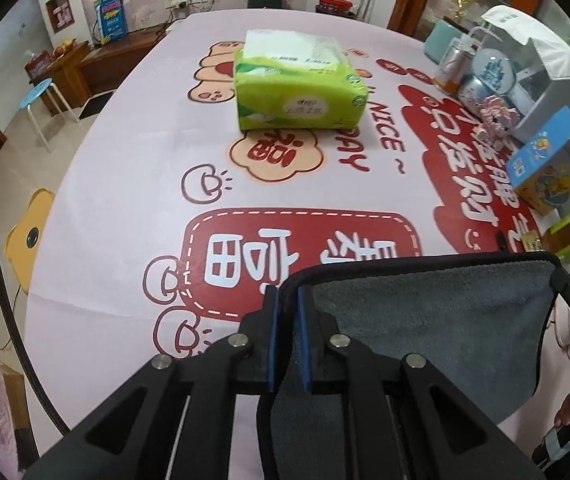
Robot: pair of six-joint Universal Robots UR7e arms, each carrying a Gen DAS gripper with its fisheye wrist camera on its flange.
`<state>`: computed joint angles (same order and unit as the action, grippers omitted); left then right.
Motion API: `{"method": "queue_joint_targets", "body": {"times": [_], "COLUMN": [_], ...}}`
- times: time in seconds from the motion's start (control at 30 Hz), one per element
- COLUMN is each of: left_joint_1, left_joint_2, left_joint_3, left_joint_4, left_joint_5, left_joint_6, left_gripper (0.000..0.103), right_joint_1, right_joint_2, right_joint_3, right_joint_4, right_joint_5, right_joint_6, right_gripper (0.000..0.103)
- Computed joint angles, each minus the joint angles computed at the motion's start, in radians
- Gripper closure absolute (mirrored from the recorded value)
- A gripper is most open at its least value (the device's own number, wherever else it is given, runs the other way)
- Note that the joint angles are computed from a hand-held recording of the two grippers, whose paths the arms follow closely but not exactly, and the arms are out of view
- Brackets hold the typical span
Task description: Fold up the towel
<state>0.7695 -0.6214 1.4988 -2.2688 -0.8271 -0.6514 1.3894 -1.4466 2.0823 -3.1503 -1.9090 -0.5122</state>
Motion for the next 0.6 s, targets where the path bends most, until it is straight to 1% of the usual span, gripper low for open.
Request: {"method": "queue_joint_targets", "body": {"times": [0.07,0.13,0.23,0.3,0.37,0.4,0.47,0.6], "left_joint_1": [0.004,0.005,0.004,0.002,-0.002,-0.006,-0.013,-0.035], "left_joint_2": [0.005,0.004,-0.004,-0.012,-0.019,-0.023,-0.03,-0.054], "left_joint_3": [-0.005,-0.002,0.009,0.02,0.026,0.029,0.035,0.059], "left_joint_4": [0.016,0.014,0.006,-0.006,-0.004,0.002,0.01,0.014], "left_joint_5": [0.01,0.018,0.023,0.021,0.019,0.018,0.023,0.045], "left_joint_6": [-0.011,-0.014,-0.022,-0.025,-0.032,-0.035,-0.04,-0.052], "left_gripper": [0.08,0.078,0.07,0.068,0.066,0.065,0.055,0.049], "right_joint_1": [0.0,0.0,-0.002,-0.001,0.001,0.002,0.005,0.016], "right_joint_2": [0.011,0.015,0.015,0.01,0.006,0.001,-0.012,-0.037], "right_joint_3": [-0.003,-0.005,-0.005,-0.003,0.0,0.002,0.008,0.021], "right_joint_4": [-0.004,0.001,0.007,0.004,0.001,0.001,0.0,-0.004], "right_joint_5": [-0.007,-0.013,-0.009,-0.01,-0.014,-0.012,-0.01,-0.012], "right_joint_6": [-0.006,-0.006,0.001,0.006,0.01,0.015,0.025,0.032], "right_gripper": [0.097,0.097,0.096,0.09,0.079,0.077,0.068,0.061]}}
